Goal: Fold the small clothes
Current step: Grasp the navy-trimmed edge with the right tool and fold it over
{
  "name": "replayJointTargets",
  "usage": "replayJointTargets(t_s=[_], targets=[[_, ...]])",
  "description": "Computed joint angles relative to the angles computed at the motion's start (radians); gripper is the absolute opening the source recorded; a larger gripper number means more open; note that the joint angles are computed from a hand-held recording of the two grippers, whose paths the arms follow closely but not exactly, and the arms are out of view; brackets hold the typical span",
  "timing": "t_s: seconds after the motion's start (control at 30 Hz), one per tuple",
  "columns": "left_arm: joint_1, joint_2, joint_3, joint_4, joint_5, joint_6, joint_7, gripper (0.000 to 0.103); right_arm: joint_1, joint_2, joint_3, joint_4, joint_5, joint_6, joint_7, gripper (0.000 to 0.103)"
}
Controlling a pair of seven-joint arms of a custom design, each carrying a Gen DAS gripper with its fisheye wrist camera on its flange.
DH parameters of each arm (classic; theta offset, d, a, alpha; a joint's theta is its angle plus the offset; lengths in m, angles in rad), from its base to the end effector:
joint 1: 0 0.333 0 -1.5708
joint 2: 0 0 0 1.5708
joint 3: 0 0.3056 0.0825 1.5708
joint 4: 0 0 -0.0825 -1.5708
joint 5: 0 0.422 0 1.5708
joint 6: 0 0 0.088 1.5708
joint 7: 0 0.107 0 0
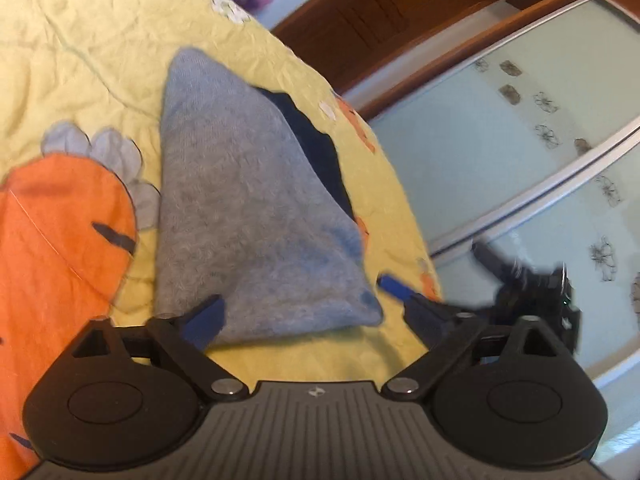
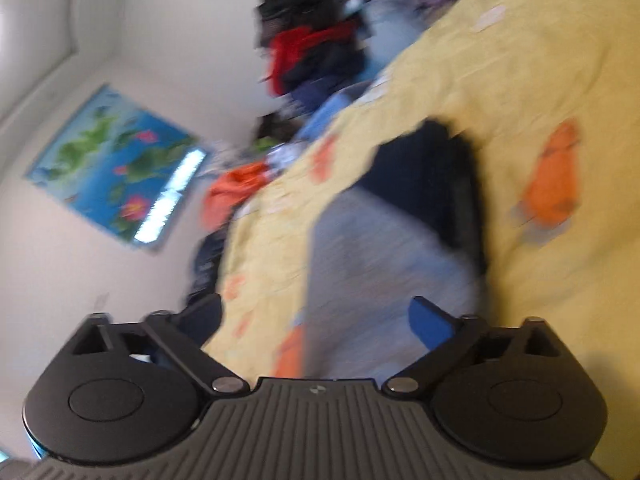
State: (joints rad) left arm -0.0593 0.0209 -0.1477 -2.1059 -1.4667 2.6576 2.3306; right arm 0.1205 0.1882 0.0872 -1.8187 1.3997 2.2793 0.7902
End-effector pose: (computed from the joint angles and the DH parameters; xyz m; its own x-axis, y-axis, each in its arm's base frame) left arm 0.6004 -0.0973 0.4151 -0.0665 -0.6803 0.7299 -0.7853 -0.4156 -0.4589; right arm 0.6587 0.1599 0.4538 0.3319 -0.5019 -0.7987 -0.8679 0.1693 -0.4670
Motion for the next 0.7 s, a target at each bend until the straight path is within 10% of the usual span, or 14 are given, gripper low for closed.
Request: replayJointTargets(t_s=[0.07, 0.1, 0.13, 0.2, 0.23, 0.3, 0.47, 0.5, 0.57, 0.6, 0.7], targets=[[-0.028, 0.034, 0.005, 0.020, 0.182, 0.049, -0.109, 0.103, 0.053, 0.035, -0.024, 0.016, -0.203, 0.125, 0.108, 0.090], [-0.012, 0.042, -0.014, 0.024, 0.209, 0.047, -0.101, 0.103, 0.052, 0.034, -0.020, 0.002, -0.245, 0.168, 0.123, 0.052], [-0.010, 0.033, -0.019, 0.014, 0.219, 0.060, -0.084, 0.103, 0.050, 0.035, -0.034, -0.001, -0.236, 0.155, 0.165, 0.041], [-0.004, 0.021, -0.014, 0.017, 0.295, 0.041, -0.160, 0.103, -0.012, 0.037, -0.018, 0.010, -0.117, 0.045, 0.157, 0.062], [0.000, 0.023, -0.015, 0.032, 0.251, 0.048, -0.145, 0.103, -0.019, 0.029, -0.010, 0.011, -0.074, 0.059, 0.110, 0.087], [0.013, 0.056, -0.017, 0.095, 0.079, 0.028, -0.046, 0.103, -0.024, 0.050, 0.006, 0.057, 0.012, 0.070, 0.032, 0.102], [0.016, 0.247, -0.052, 0.321, 0.051, 0.095, -0.023, 0.103, -0.054, 0.354, 0.090, 0.427, 0.099, -0.004, 0.215, 0.092], [0.005, 0.285, -0.052, 0.351, 0.132, 0.139, -0.084, 0.103, -0.042, 0.423, 0.089, 0.505, 0.088, -0.029, 0.303, 0.086], [0.012, 0.343, -0.057, 0.387, 0.155, 0.149, -0.069, 0.101, 0.054, 0.459, -0.009, 0.555, -0.133, 0.033, 0.441, 0.042], [0.056, 0.344, -0.106, 0.379, 0.104, 0.160, 0.044, 0.099, 0.082, 0.449, -0.040, 0.528, -0.204, 0.099, 0.422, 0.002], [0.046, 0.302, -0.109, 0.304, 0.228, 0.250, 0.060, 0.050, -0.036, 0.401, 0.054, 0.388, -0.062, 0.132, 0.334, 0.000]])
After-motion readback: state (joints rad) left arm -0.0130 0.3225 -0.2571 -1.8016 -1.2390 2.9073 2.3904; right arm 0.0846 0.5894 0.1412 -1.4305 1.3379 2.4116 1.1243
